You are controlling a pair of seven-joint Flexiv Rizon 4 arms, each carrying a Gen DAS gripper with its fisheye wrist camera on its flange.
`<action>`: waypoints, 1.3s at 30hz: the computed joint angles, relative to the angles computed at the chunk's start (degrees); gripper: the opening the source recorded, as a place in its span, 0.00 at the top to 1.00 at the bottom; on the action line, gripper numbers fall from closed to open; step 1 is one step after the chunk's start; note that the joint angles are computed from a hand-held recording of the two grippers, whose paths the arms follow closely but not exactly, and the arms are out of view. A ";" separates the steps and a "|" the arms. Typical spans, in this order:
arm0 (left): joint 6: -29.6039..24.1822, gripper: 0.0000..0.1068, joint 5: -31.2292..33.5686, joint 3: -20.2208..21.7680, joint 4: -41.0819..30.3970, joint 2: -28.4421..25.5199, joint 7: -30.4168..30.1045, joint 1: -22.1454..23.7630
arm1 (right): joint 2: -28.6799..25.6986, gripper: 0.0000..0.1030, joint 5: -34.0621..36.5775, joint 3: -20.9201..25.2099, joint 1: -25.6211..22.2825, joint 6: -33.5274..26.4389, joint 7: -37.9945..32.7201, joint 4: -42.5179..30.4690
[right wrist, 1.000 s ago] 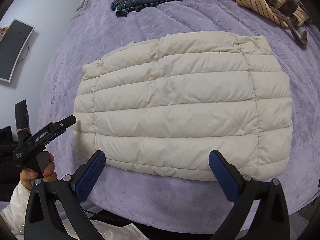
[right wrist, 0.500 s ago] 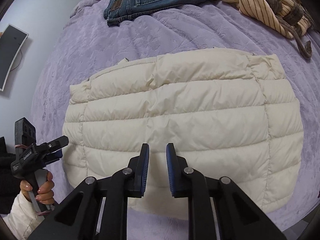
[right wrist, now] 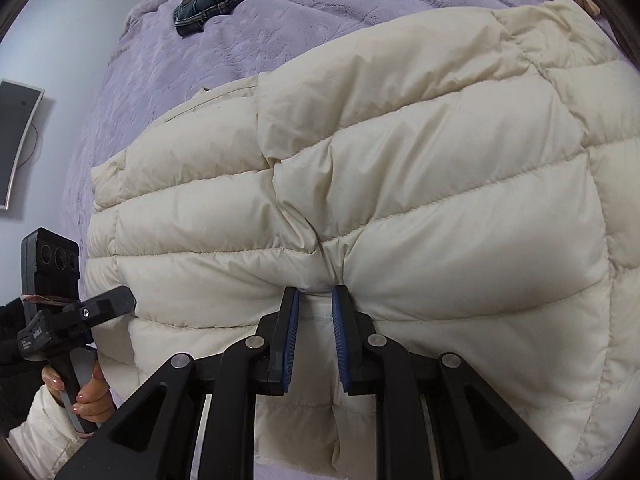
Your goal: Fold large clothes
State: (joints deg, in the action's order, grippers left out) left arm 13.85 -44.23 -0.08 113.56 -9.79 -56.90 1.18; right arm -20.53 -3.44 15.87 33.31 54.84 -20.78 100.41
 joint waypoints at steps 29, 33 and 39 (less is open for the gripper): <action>3.98 0.71 1.57 -2.57 -5.33 8.04 -5.52 -8.12 | -6.30 0.90 2.02 0.00 -3.60 -5.74 -16.05 -11.04; 7.52 0.71 4.52 -4.22 -7.06 8.15 -10.52 -11.27 | -7.22 0.95 7.39 0.81 -5.21 -0.33 -17.11 -9.37; 9.47 0.71 10.66 -5.09 -9.53 8.10 -17.36 -14.14 | -4.22 0.96 16.55 4.02 -9.60 2.26 -21.54 -7.12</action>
State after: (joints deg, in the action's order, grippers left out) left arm 23.33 -33.57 -5.18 104.03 -1.69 -74.27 -12.97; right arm -24.75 13.11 19.89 23.71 57.11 -42.32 93.29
